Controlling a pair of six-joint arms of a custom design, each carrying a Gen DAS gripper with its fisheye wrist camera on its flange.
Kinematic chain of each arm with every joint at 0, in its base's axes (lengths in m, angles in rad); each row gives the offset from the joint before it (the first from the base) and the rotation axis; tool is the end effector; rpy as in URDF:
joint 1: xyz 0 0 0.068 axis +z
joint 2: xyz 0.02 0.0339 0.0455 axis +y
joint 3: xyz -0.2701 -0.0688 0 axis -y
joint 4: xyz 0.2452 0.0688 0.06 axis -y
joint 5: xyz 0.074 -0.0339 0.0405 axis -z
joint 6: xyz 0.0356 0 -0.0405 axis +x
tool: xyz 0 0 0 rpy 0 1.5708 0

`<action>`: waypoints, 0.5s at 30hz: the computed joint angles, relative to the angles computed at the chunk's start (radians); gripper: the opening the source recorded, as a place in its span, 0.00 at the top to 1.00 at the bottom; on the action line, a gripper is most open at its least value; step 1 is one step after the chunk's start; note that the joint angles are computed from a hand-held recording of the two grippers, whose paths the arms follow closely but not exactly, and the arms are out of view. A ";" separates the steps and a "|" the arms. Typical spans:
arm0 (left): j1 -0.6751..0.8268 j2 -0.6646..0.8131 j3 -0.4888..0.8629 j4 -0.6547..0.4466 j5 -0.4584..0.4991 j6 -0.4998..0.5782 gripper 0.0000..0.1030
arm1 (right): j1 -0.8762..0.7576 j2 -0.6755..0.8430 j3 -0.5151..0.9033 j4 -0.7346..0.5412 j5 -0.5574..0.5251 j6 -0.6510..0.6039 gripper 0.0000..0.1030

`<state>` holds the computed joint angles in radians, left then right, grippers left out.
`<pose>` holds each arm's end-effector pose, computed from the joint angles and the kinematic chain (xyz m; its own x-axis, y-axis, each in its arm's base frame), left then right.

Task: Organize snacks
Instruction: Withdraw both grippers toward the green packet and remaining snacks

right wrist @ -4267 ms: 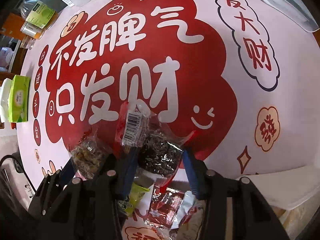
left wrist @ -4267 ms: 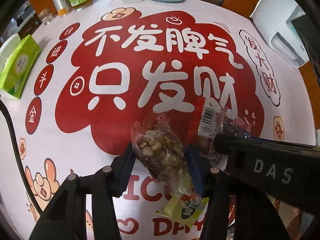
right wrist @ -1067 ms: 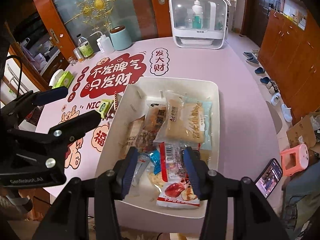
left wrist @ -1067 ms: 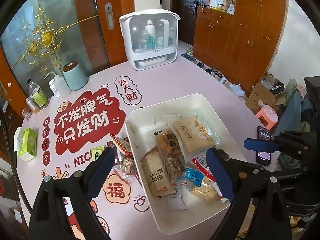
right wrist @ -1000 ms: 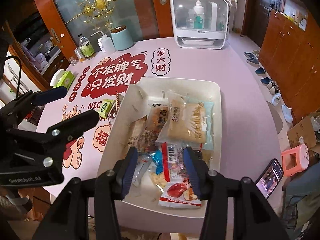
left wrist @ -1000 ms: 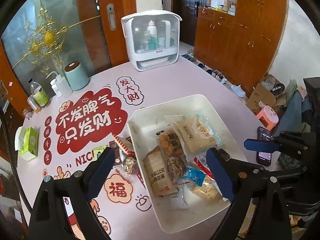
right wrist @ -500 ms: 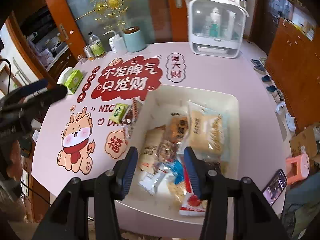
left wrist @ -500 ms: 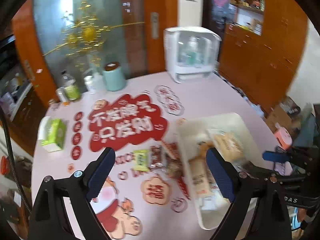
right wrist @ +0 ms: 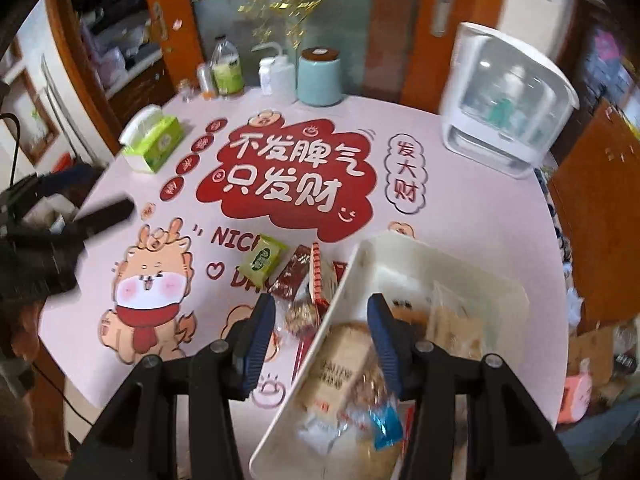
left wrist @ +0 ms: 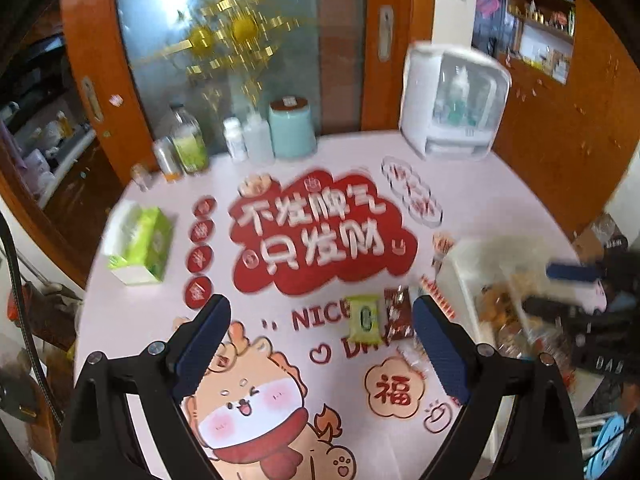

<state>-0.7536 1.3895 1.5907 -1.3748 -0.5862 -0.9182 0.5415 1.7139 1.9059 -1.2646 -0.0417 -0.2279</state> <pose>0.1882 -0.1496 0.3914 -0.7373 -0.2158 -0.6402 -0.2829 0.9591 0.0024 0.2907 0.1766 0.3903 -0.6131 -0.6322 -0.4738 -0.6884 0.7218 -0.0723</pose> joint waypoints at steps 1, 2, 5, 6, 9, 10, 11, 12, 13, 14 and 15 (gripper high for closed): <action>0.025 -0.006 -0.060 0.051 0.033 0.023 0.11 | 0.022 0.041 0.023 0.001 0.021 0.003 0.53; 0.050 -0.007 -0.118 0.104 0.064 0.045 0.11 | 0.037 0.083 0.049 -0.002 0.032 0.005 0.53; 0.106 -0.002 -0.253 0.251 0.141 0.084 0.11 | 0.069 0.203 0.115 -0.019 0.060 0.019 0.53; 0.127 -0.002 -0.298 0.307 0.172 0.100 0.11 | 0.077 0.233 0.134 -0.026 0.069 0.019 0.55; 0.171 0.024 -0.372 0.415 0.227 0.137 0.11 | 0.096 0.332 0.172 -0.033 0.107 0.030 0.64; 0.179 0.032 -0.383 0.436 0.238 0.147 0.11 | 0.098 0.361 0.185 -0.037 0.109 0.034 0.68; 0.192 0.042 -0.399 0.462 0.250 0.160 0.11 | 0.100 0.402 0.212 -0.049 0.115 0.038 0.70; 0.205 0.050 -0.413 0.486 0.264 0.172 0.11 | 0.099 0.431 0.233 -0.057 0.121 0.039 0.73; 0.221 0.060 -0.427 0.509 0.282 0.185 0.11 | 0.101 0.455 0.246 -0.058 0.131 0.038 0.75; 0.234 0.066 -0.437 0.526 0.298 0.192 0.11 | 0.104 0.481 0.257 -0.056 0.150 0.034 0.76; 0.249 0.071 -0.447 0.543 0.316 0.198 0.11 | 0.106 0.498 0.268 -0.056 0.164 0.029 0.80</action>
